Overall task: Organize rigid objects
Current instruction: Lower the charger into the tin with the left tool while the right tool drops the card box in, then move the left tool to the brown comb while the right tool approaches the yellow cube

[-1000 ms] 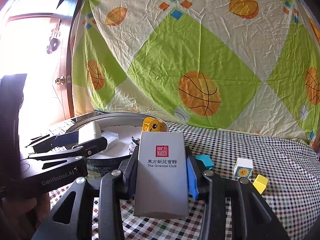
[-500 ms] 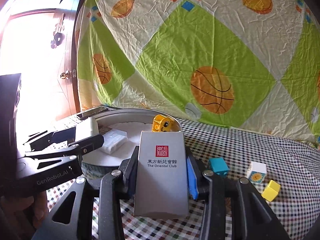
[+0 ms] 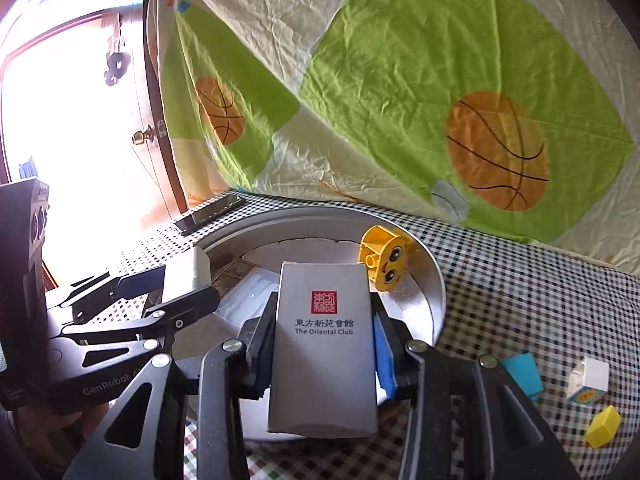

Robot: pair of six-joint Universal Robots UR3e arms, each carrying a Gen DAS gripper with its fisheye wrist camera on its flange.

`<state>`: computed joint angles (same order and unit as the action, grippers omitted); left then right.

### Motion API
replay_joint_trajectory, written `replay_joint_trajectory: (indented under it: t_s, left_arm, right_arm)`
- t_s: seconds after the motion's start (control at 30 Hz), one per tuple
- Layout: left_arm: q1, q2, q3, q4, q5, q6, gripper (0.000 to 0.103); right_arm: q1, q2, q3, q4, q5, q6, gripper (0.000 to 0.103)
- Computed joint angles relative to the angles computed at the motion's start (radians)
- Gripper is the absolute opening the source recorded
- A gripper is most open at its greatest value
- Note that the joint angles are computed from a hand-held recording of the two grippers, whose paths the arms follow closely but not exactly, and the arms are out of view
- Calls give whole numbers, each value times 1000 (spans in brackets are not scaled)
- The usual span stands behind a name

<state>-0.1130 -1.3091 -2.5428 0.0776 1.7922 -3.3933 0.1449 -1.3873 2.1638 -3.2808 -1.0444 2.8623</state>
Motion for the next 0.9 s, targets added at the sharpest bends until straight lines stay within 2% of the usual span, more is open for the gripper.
replay_joint_trajectory:
  t_s: [0.17, 0.27, 0.33, 0.37, 0.4, 0.5, 0.57, 0.67, 0.77, 0.83, 0.9]
  left_arm:
    - [11, -30, 16, -15, 12, 23, 60]
    - [2, -46, 26, -18, 55, 15, 60]
    - [-15, -50, 34, -21, 102, 7, 61]
    - [-20, -48, 38, -25, 117, 5, 63]
    - [-24, -44, 40, -31, 128, -1, 69]
    - [-50, -30, 49, -47, 159, -32, 83]
    - [-94, -36, 69, -57, 189, -59, 87]
    - [-197, -71, 116, -58, 254, -93, 87]
    - [-319, -134, 189, -65, 313, -130, 88]
    - [-397, -201, 252, -64, 344, -145, 95]
    - [-485, -290, 336, -72, 379, -155, 97]
  right_arm:
    - [61, 90, -104, 32, -51, 16, 44]
    - [83, 132, -140, 19, -61, 25, 45]
    - [85, 139, -142, 5, -62, 28, 50]
    - [80, 136, -138, 1, -57, 30, 55]
    - [72, 128, -130, -2, -48, 32, 57]
    - [28, 81, -81, -6, -15, 37, 59]
    - [-21, 27, -29, 4, 12, 25, 60]
    - [-124, -84, 80, 29, 65, -47, 62]
    - [-273, -230, 215, 65, 132, -154, 65]
    - [-416, -344, 304, 118, 197, -243, 66]
    - [-522, -406, 354, 140, 233, -295, 67]
